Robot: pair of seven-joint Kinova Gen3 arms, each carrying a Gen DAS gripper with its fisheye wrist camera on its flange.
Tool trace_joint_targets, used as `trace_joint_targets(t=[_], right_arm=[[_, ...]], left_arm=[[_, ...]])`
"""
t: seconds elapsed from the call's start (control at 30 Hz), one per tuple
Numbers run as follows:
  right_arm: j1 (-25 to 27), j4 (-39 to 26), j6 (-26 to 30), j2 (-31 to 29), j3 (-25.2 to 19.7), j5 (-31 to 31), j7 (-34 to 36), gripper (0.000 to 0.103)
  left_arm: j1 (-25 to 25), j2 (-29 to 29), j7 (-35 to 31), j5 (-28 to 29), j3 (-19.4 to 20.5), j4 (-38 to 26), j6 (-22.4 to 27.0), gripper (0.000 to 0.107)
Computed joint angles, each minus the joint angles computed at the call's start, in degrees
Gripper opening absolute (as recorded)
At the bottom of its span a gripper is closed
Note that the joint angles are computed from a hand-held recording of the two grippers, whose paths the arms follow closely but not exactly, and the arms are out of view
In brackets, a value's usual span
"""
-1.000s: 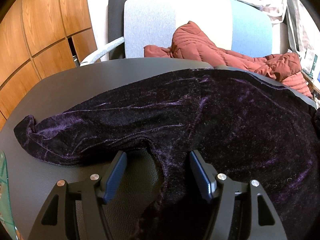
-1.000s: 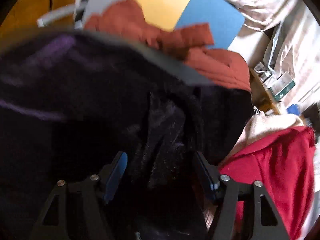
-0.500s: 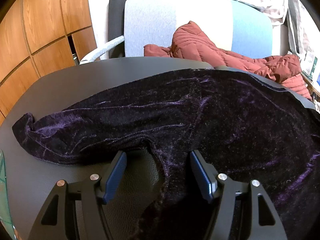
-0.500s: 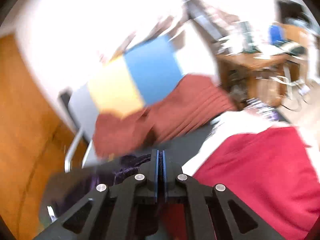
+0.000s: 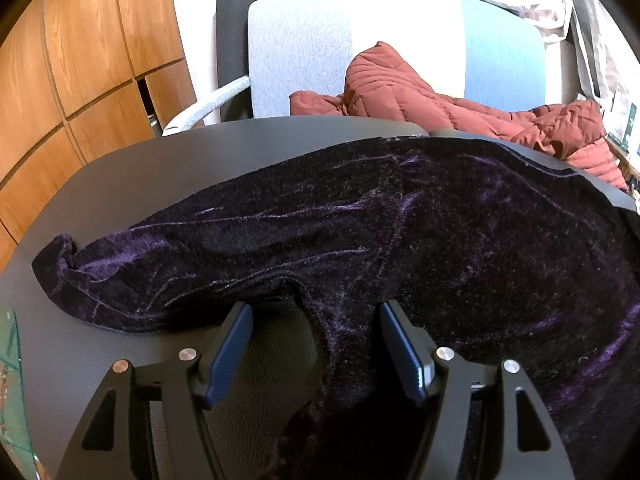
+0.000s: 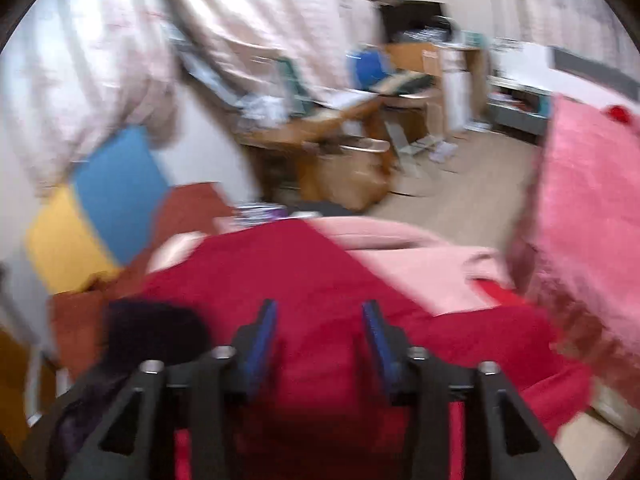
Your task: Fold clothes
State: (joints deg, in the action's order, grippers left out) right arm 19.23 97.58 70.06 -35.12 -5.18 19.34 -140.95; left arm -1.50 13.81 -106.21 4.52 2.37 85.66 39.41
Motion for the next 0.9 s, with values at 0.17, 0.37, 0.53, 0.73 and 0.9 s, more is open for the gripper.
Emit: trace_joint_targets(t=[0.17,0.37,0.53,0.73,0.9], right_arm=[[-3.91,-1.06,-0.67,5.38,-4.84,-0.47,3.99,0.084],[-6.54,-2.98,0.38,12.19,-4.05,3.17,4.0,0.036],[-8.77,-7.86,5.47,13.3,-6.99,10.71,5.62,0.013],[-6.54,-14.4,11.96,14.68,-11.79,23.04,4.1,0.011],[-5.93,-15.94,17.94,18.27,-8.92,25.93,1.33,0.019]], left_arm=[[0.73,-0.26,0.86,-1.5,-0.31,0.4,-0.59,0.068],[0.27,-0.22,0.32,-0.82,-0.12,0.38,-0.53,0.068],[1.0,-0.48,1.18,-2.11,-0.41,0.96,-1.33,0.069],[0.63,-0.6,0.86,-1.82,-0.2,1.14,-1.4,0.069],[0.38,-0.42,0.47,-1.35,-0.15,0.86,-1.19,0.069]])
